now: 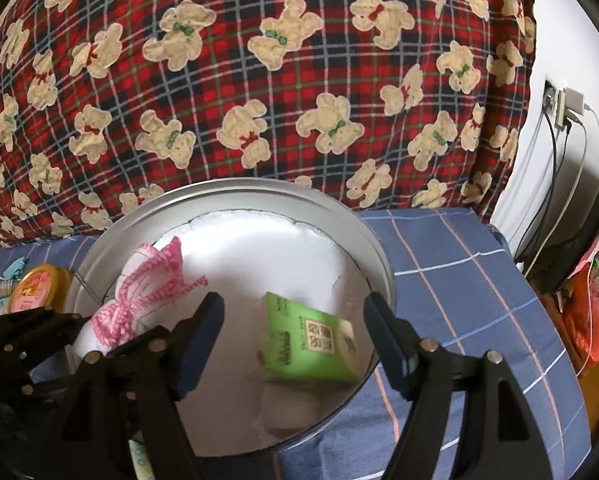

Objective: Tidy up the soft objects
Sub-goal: 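Carry both items over the round tin and release them inside, then move both tools back toward the remaining items on the table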

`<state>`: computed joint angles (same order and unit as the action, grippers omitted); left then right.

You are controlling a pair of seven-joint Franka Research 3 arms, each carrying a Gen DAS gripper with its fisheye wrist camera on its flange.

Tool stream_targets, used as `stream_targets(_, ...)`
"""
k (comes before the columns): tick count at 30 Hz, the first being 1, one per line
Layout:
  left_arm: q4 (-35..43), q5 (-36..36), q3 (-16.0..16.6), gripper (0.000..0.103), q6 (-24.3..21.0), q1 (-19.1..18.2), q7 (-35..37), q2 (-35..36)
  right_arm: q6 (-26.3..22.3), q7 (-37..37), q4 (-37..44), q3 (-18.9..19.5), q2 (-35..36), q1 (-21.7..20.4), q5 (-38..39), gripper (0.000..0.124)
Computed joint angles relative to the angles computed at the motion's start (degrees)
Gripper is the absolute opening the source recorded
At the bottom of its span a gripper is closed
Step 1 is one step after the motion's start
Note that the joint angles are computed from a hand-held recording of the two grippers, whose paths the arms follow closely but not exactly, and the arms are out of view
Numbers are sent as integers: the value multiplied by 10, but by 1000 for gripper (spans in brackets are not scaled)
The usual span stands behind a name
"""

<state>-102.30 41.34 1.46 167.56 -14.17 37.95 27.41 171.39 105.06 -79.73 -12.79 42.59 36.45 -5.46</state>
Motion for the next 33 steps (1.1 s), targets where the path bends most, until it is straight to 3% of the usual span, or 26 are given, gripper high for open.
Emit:
stream_targets(2, 5, 1, 0, 36, -9, -2, 4, 3, 2, 8, -1, -14, 1, 10, -5, 75)
stream_targets(4, 8, -2, -2, 39, -16, -1, 6, 4, 19, 27, -13, -31, -3, 22, -6, 84)
stream_targets(5, 10, -11, -8, 42, -19, 5, 11, 5, 38, 44, -26, -47, -7, 33, -5, 90)
stream_targets(7, 11, -34, -27, 59, -21, 21, 38, 8, 84, 69, -57, -73, -17, 50, 8, 100)
stream_targets(10, 9, 3, 9, 67, -16, -12, 5, 2, 128, 70, -85, -87, -26, 60, 43, 103)
stream_targets(15, 1, 148, 80, 68, -41, -74, -135, -28, 174, 64, -117, -116, -37, 86, 98, 103)
stream_targets(17, -14, 235, 112, 71, -45, -97, -231, -52, 221, 67, -144, -173, -35, 134, 139, 103)
stream_targets(18, -28, 284, 126, 79, -38, -104, -290, -69, 239, 63, -154, -195, -33, 154, 160, 103)
stream_targets(20, -48, 362, 139, 82, -15, -103, -380, -91, 269, 50, -171, -243, -23, 197, 206, 103)
stream_targets(23, -78, 476, 144, 82, -2, -97, -507, -120, 258, 28, -173, -319, 11, 264, 288, 103)
stream_targets(25, -98, 481, 133, 82, -24, -88, -529, -132, 219, 32, -164, -383, 57, 311, 357, 103)
stream_targets(27, -113, 465, 120, 82, -38, -74, -526, -140, 198, 39, -152, -387, 77, 311, 393, 103)
stream_targets(30, -139, 486, 104, 82, -45, -55, -545, -163, 190, 15, -148, -336, 53, 282, 402, 103)
stream_targets(33, -177, 533, 88, 82, -79, -40, -585, -200, 240, 5, -163, -305, 34, 280, 421, 103)
